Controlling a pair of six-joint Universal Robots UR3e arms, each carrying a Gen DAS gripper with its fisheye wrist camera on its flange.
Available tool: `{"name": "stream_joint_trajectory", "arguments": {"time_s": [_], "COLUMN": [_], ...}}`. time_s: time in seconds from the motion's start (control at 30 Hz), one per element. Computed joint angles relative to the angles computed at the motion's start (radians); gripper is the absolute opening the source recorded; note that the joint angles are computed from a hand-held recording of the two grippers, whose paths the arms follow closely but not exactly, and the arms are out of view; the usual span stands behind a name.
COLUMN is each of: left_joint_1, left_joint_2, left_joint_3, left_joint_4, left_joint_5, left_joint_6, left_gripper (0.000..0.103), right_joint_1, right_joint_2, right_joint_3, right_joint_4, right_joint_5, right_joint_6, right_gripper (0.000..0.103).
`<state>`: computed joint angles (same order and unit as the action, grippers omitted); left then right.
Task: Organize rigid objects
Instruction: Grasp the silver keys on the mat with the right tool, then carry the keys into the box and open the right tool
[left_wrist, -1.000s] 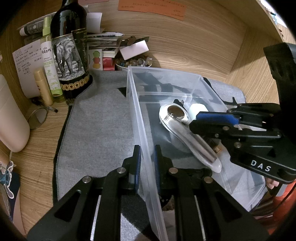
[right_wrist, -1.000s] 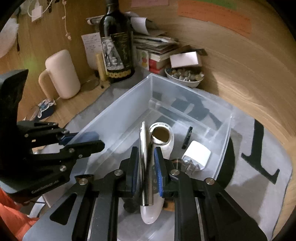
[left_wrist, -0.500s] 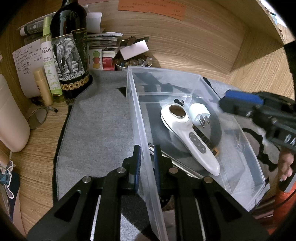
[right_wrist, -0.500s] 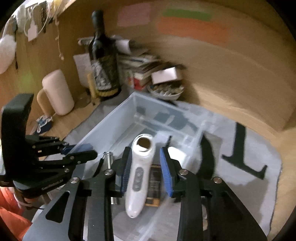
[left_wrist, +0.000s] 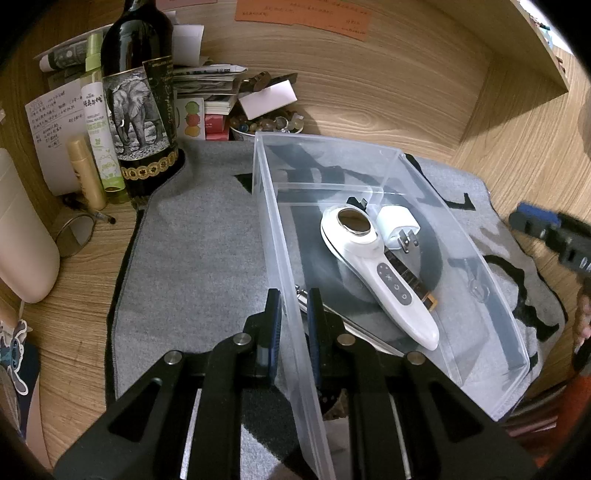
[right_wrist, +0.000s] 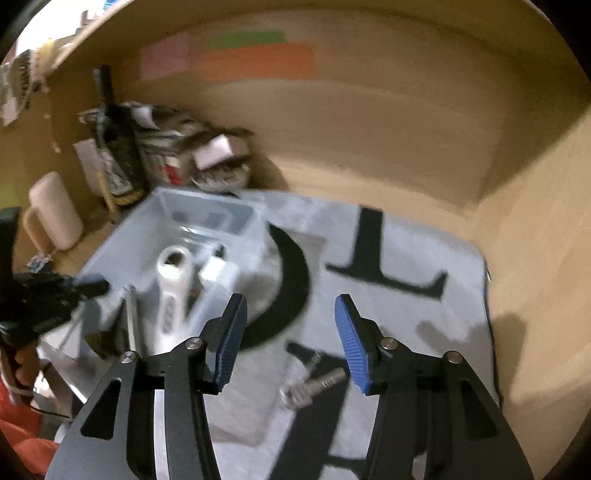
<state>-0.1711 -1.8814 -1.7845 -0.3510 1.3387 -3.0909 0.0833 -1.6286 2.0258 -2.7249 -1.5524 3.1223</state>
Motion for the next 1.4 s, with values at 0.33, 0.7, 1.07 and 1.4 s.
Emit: {"name": "stream_joint_trajectory", "arguments": {"time_s": [0.33, 0.7, 1.07, 1.4], "left_joint_1": [0.002, 0.004, 0.005, 0.007], "left_joint_2": [0.004, 0.009, 0.011, 0.009], "left_joint_3": [-0.003, -0.008, -0.010, -0.007], "left_joint_4": [-0.003, -0.003, -0.003, -0.006], "left_joint_5": [0.001, 0.001, 0.001, -0.002], "left_joint_6": [0.008, 0.005, 0.004, 0.006], "left_gripper": [0.013, 0.013, 0.013, 0.013], "right_joint_1": [-0.035, -0.102, -0.120, -0.078], "right_joint_2": [0.028, 0.104, 0.166, 0.141], "right_joint_3": [0.150, 0.162, 0.133, 0.117], "right_joint_4": [-0.010, -0.039, -0.093, -0.126], "right_joint_5": [0.023, 0.046, 0.054, 0.015], "right_joint_6": [0.024, -0.079, -0.102, -0.043], "right_gripper": [0.056, 0.062, 0.062, 0.059]}}
